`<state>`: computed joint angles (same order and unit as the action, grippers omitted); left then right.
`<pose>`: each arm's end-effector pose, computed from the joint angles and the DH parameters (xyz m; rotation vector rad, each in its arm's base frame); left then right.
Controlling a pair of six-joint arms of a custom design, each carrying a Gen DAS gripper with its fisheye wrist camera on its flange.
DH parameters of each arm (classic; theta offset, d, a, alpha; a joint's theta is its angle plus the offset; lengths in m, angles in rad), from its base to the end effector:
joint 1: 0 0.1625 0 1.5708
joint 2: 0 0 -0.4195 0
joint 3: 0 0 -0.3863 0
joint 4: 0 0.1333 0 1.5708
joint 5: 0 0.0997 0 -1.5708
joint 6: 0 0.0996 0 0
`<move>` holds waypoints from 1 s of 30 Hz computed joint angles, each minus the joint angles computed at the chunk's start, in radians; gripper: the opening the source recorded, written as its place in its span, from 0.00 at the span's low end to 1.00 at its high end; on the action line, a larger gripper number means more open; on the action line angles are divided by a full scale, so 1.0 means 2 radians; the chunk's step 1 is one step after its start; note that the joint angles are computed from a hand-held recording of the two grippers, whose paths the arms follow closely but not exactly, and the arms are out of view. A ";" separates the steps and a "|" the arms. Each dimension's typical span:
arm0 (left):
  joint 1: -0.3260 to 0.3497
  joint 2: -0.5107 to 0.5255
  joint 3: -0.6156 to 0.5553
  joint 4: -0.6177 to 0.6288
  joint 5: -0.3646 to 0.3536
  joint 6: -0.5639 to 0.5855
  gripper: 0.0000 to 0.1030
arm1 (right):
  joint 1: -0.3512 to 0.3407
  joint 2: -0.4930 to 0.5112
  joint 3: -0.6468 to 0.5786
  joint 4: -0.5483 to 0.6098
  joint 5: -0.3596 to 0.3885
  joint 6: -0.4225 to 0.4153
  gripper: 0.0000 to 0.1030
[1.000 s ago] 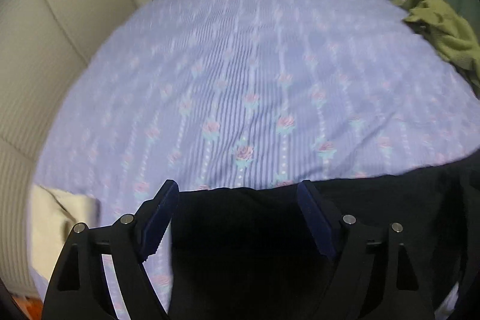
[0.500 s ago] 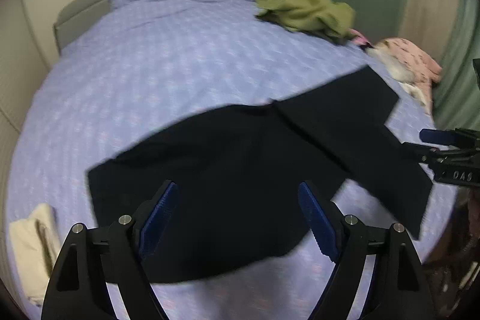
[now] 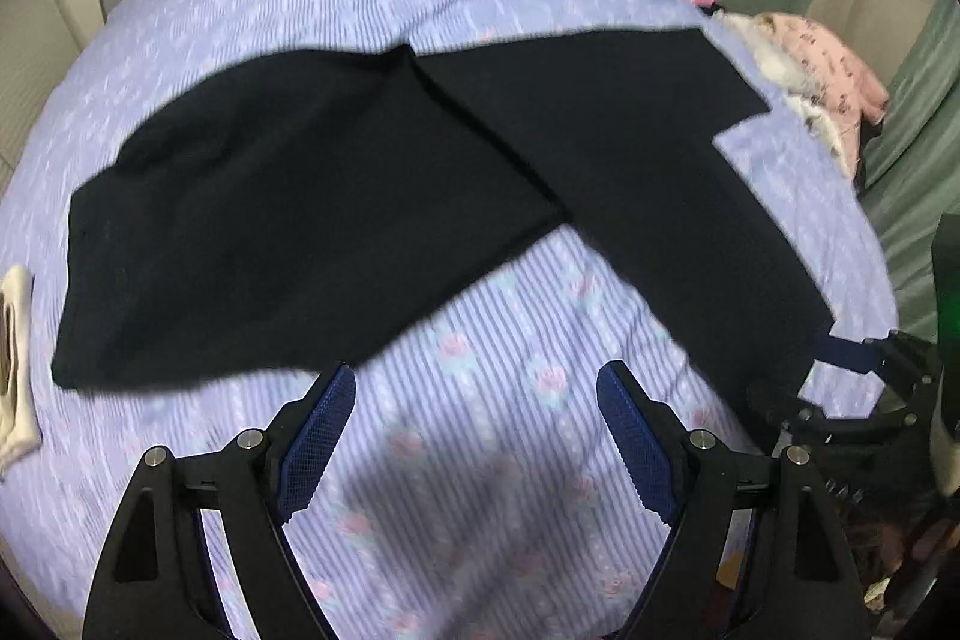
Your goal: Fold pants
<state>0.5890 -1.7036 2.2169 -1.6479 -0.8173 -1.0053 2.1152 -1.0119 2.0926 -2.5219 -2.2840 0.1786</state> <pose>-0.1713 -0.3567 0.2807 0.1773 2.3374 -0.4918 0.3138 -0.3868 0.0898 0.4988 -2.3743 0.1723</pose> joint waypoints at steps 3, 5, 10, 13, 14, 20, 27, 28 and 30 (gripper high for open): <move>-0.003 0.019 0.006 0.006 -0.012 -0.020 0.80 | -0.016 0.006 0.021 -0.012 -0.004 -0.021 0.66; -0.006 0.027 0.009 0.007 -0.019 -0.026 0.80 | -0.028 0.018 0.032 -0.029 -0.016 -0.034 0.66; -0.016 0.049 0.005 0.025 -0.019 -0.043 0.80 | -0.052 0.044 0.033 -0.042 -0.041 -0.042 0.61; -0.013 0.060 -0.004 0.018 -0.016 -0.039 0.80 | -0.053 0.041 0.027 -0.051 -0.044 -0.059 0.16; -0.012 0.063 -0.006 0.013 -0.013 -0.036 0.80 | -0.051 0.035 0.024 -0.052 -0.043 -0.063 0.10; 0.000 0.086 -0.041 -0.012 0.026 -0.002 0.80 | -0.035 -0.009 -0.016 -0.135 -0.078 -0.103 0.06; 0.050 0.177 -0.112 -0.114 0.087 0.049 0.80 | -0.079 0.065 -0.192 -0.273 -0.091 -0.289 0.06; 0.058 0.193 -0.124 -0.139 0.090 0.059 0.80 | -0.086 0.086 -0.224 -0.281 -0.090 -0.312 0.06; 0.071 0.226 -0.148 -0.180 0.098 0.081 0.80 | -0.097 0.112 -0.281 -0.266 -0.078 -0.333 0.06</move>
